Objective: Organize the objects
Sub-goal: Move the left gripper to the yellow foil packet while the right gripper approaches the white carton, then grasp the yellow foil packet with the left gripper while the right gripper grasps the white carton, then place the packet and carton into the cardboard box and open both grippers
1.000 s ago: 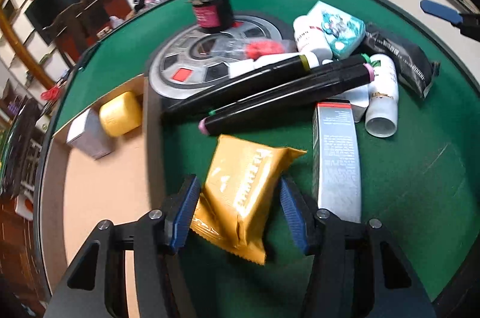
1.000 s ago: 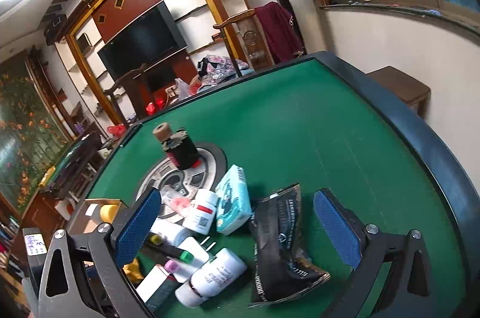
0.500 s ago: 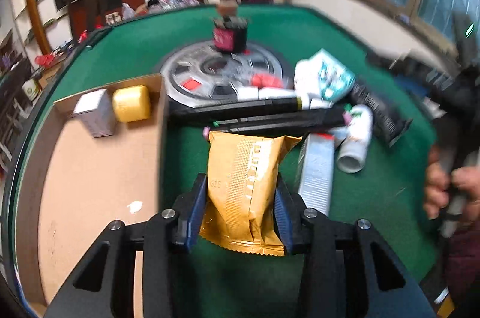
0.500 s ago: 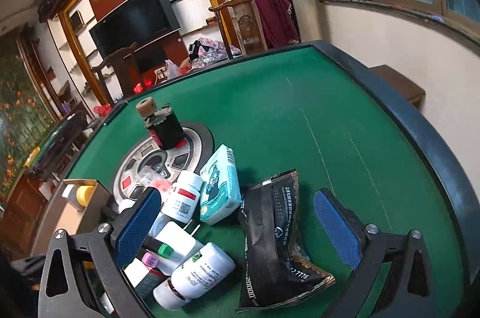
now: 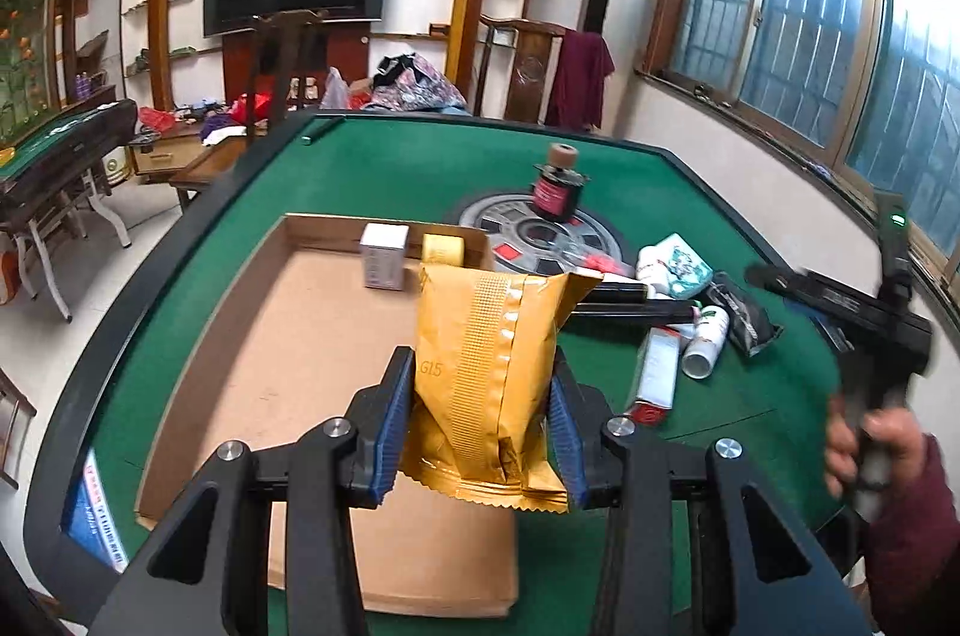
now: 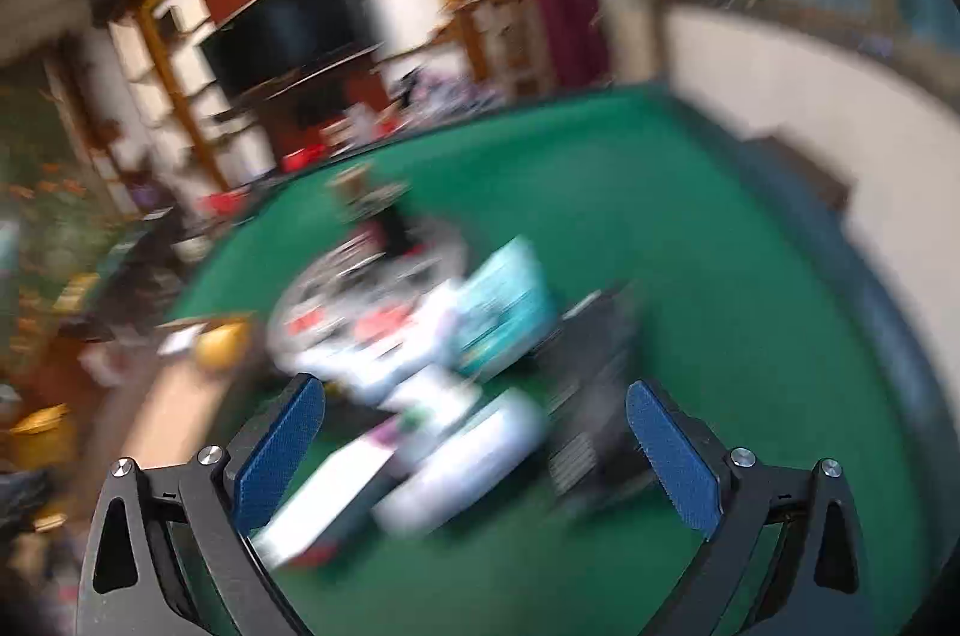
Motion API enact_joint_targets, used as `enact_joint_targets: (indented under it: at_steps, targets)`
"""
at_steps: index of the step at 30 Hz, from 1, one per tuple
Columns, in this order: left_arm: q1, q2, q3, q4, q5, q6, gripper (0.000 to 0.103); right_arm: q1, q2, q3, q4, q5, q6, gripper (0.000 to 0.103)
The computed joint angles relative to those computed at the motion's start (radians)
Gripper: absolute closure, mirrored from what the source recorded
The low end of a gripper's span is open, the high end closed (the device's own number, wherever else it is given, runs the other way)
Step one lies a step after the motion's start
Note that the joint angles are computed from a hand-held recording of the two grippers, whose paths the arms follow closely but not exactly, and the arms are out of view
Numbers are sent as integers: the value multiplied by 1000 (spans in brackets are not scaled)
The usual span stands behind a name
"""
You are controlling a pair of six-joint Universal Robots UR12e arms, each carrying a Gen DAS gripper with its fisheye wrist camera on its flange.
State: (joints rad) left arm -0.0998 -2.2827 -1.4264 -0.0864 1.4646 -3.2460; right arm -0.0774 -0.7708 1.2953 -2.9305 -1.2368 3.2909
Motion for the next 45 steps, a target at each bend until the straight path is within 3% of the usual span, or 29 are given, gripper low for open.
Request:
enact_joint_targets:
  at_steps: [2, 4, 6, 8, 13, 14, 15, 17, 18, 20, 23, 32, 38, 45]
  targets:
    - [13, -4, -6, 19, -35, -28, 62, 2, -11, 7, 81, 90, 2, 0]
    - [23, -4, -15, 29, -63, -45, 62, 19, -7, -15, 187, 99, -26, 4]
    - [30, -4, -23, 26, -81, -49, 62, 41, 6, -40, 247, 52, -41, 17]
    - [39, -2, -32, 29, -92, -56, 62, 56, 23, -74, 313, 28, -50, 22]
    - [56, 0, -52, 53, -102, -75, 62, 91, 55, -128, 350, -110, -33, 29]
    - [58, -1, -54, 55, -101, -75, 62, 98, 62, -141, 362, -137, -32, 33]
    - [59, 0, -56, 56, -99, -74, 62, 106, 71, -155, 378, -162, -34, 45]
    - [61, 0, -61, 61, -98, -71, 62, 111, 76, -162, 384, -187, -45, 60]
    - [63, 1, -63, 63, -98, -71, 62, 115, 76, -157, 373, -206, -55, 74]
    - [65, 1, -69, 68, -99, -77, 62, 117, 69, -137, 347, -217, -82, 74]
    - [68, 2, -71, 65, -92, -85, 62, 106, 55, -112, 336, -165, -85, 74]
    - [83, 9, -34, -3, -112, -94, 62, 72, -11, -44, 278, 143, -117, 73]
    - [81, -39, 96, -110, -54, -14, 62, 91, 51, -193, 427, 315, -133, 73]
    - [100, -160, 313, -328, -42, -21, 62, 132, 160, -383, 569, 335, -103, 73]
